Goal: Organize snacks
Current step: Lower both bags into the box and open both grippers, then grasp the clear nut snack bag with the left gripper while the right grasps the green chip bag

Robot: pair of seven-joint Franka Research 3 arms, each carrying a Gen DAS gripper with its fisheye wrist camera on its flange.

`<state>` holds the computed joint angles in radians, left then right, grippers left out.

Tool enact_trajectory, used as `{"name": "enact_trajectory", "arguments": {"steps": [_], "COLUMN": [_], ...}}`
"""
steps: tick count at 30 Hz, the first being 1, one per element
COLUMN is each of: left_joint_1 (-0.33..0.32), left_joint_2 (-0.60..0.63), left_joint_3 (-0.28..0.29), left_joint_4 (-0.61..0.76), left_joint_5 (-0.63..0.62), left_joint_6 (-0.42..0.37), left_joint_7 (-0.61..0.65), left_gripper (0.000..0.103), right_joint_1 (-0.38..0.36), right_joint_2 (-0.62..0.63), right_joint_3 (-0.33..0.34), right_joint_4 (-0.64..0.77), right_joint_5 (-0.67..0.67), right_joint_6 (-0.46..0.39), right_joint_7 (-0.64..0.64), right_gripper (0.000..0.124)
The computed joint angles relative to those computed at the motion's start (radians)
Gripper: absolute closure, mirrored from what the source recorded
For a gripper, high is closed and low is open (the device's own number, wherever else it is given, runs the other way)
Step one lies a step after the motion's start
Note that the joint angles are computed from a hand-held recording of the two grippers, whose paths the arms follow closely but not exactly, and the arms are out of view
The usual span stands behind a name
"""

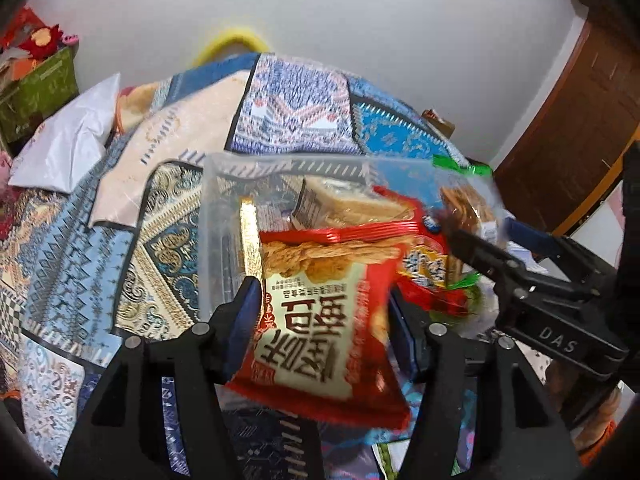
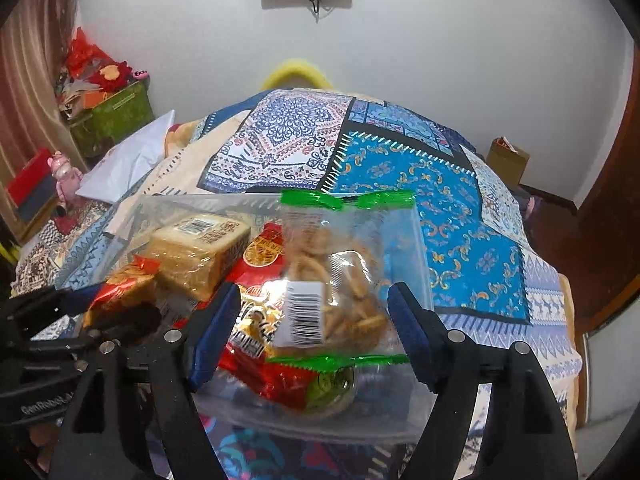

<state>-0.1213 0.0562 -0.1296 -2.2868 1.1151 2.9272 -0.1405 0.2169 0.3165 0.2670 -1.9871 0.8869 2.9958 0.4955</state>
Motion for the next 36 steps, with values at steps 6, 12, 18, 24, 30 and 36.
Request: {"name": "enact_trajectory", "arguments": {"steps": [6, 12, 18, 24, 30, 36], "left_joint_1": [0.005, 0.021, 0.008, -0.017, -0.041, -0.046], "left_joint_2": [-0.115, -0.216, -0.305, -0.356, -0.355, -0.342], "left_joint_3": [-0.032, -0.081, -0.125, -0.155, -0.187, -0.192], "left_joint_4": [-0.057, -0.114, -0.188, -0.271, -0.328, -0.372], "left_joint_5": [0.035, -0.025, -0.145, -0.278, -0.359, -0.402], "left_joint_6": [-0.025, -0.048, -0.091, -0.098, -0.111, -0.084], "left_joint_7": [-0.023, 0.024, 0.118, 0.204, 0.250, 0.236], "left_gripper": [0.036, 0.034, 0.029, 0.029, 0.029, 0.029], "right_joint_1": [-0.026, -0.012, 0.045, 0.118, 0.155, 0.154], "right_joint_2": [-0.081, -0.197, -0.303, -0.346, -0.338, -0.279], "right_joint_3": [0.027, 0.013, -0.052, -0.122, -0.148, -0.148], "right_joint_4": [-0.056, -0.135, -0.240, -0.342, -0.410, -0.412], "right_joint_5": [0.138, 0.388, 0.486, 0.470, 0.387, 0.282], "right_joint_6": [-0.010, -0.026, -0.077, -0.096, -0.112, -0.101], "right_joint_7": [-0.134, -0.373, -0.491, -0.481, -0.406, -0.282], "right_gripper": [0.048, 0.044, 0.034, 0.034, 0.034, 0.034]}}
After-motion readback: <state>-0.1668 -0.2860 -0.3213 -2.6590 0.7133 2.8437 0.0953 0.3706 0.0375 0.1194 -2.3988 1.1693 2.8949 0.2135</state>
